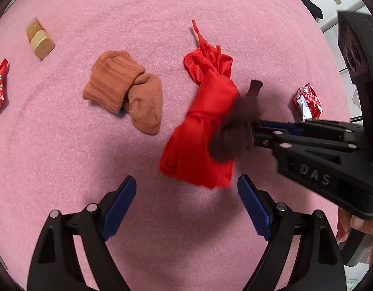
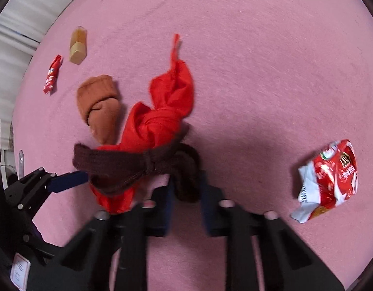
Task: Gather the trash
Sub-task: 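Grasp the red pouch with the left gripper while the right grasps the brown scarf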
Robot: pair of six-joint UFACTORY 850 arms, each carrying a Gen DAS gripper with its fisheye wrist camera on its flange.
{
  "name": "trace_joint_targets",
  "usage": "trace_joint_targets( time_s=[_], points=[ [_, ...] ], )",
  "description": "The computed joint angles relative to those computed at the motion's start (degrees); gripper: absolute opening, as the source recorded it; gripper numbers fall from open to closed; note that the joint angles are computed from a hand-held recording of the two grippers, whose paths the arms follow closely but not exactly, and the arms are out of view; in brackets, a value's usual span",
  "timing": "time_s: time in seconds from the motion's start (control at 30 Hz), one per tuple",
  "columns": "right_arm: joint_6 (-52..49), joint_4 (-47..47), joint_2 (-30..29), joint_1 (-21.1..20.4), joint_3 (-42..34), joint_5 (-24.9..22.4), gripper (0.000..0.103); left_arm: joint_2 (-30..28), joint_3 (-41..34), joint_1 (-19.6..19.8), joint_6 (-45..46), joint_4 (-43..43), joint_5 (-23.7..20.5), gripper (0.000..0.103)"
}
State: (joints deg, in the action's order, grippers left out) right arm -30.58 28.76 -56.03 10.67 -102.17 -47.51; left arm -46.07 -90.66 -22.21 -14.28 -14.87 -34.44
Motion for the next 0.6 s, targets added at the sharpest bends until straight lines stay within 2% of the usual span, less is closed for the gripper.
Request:
trace_joint_targets(
  time_s=[0.3, 0.37, 0.43, 0.57, 0.6],
  points=[
    [-1.97, 6.43, 3.01, -3.73, 4.07, 1.2, 0.009, -3.71, -5.8, -0.56, -0.72, 0.85, -2.02, 0.085],
    [-2.27, 7.25, 4.04, -4.63, 5.39, 1.63, 0.009, -4.3, -6.65, -0.92, -1.87, 1.65, -2.35, 0.081],
    [-2.3, 8.02, 4.87, -5.41, 6.5, 1.81, 0.009, -5.55, -8.48, -1.16, -3.85, 3.19, -4.07, 0.066],
    [-2.16, 9.84, 6.33, -6.66, 8.82, 1.53, 0.009, -8.13, -12.45, -1.86, -9.92, 7.79, -7.93, 0.045],
    [-2.26, 10.35, 6.81, -6.93, 9.57, 1.47, 0.009, -8.21, -12.74, -1.86, -10.8, 8.11, -8.44, 0.029]
  ],
)
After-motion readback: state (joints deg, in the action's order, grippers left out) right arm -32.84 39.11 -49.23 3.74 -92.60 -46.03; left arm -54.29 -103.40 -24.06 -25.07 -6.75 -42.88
